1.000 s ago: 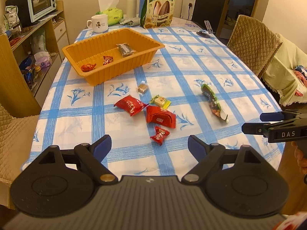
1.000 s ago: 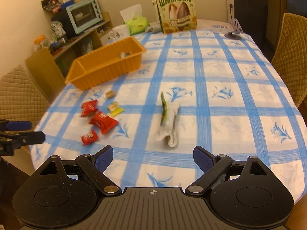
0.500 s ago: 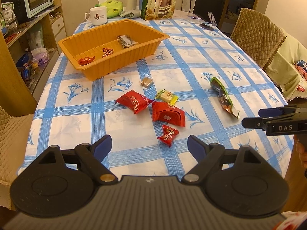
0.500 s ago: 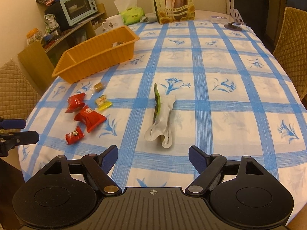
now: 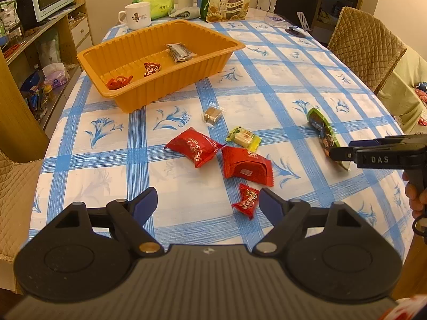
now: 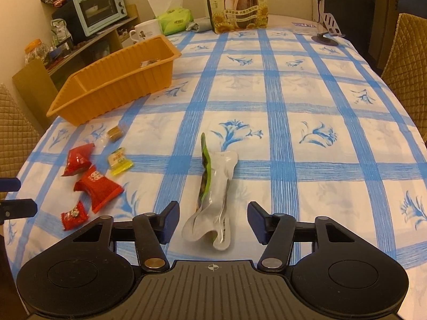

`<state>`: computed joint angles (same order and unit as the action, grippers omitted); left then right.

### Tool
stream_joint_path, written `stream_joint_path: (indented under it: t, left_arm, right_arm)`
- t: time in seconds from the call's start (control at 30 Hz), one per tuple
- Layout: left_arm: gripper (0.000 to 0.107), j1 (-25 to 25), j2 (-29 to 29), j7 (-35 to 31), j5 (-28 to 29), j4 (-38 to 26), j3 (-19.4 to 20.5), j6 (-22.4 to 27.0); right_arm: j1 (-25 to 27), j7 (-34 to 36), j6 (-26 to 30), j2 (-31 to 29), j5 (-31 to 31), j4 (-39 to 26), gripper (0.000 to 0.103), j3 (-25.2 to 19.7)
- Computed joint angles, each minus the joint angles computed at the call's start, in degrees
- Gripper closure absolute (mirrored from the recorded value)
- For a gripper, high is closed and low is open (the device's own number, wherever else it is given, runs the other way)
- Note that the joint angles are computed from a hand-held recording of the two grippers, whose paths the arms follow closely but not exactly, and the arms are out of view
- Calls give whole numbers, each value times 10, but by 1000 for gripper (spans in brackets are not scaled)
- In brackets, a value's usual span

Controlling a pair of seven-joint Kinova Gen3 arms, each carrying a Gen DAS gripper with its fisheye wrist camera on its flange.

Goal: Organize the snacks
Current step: 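Grasp the white-and-green snack packet with the right gripper, then grasp the large red packet with the left gripper while the right gripper holds its packet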

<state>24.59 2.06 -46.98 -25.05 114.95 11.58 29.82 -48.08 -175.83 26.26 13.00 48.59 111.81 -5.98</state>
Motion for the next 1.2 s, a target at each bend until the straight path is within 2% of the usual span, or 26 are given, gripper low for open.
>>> stream_joint_path:
  t: [0.43, 0.5, 0.63, 0.8, 0.93, 1.2]
  left_arm:
    - [27, 4, 23, -31, 18, -15, -13, -3]
    - [27, 5, 25, -33, 19, -17, -14, -3]
    - [28, 9, 30, -34, 19, -21, -16, -2]
    - [28, 13, 35, -44, 25, -25, -17, -3]
    - [36, 16, 39, -62, 33, -29, -16, -6]
    - [38, 47, 66, -79, -30, -47, -26, -12]
  right_arm:
    - [-11, 20, -15, 41, -3, -29, 60, 34]
    - [-15, 23, -14, 44, -1, -32, 67, 38]
    - [-19, 34, -3, 49, 1, -39, 75, 41]
    - [-20, 42, -2, 44, 2, -33, 77, 39]
    - [-21, 21, -6, 28, 11, -18, 77, 40]
    - [-4, -32, -2, -10, 27, 15, 77, 19]
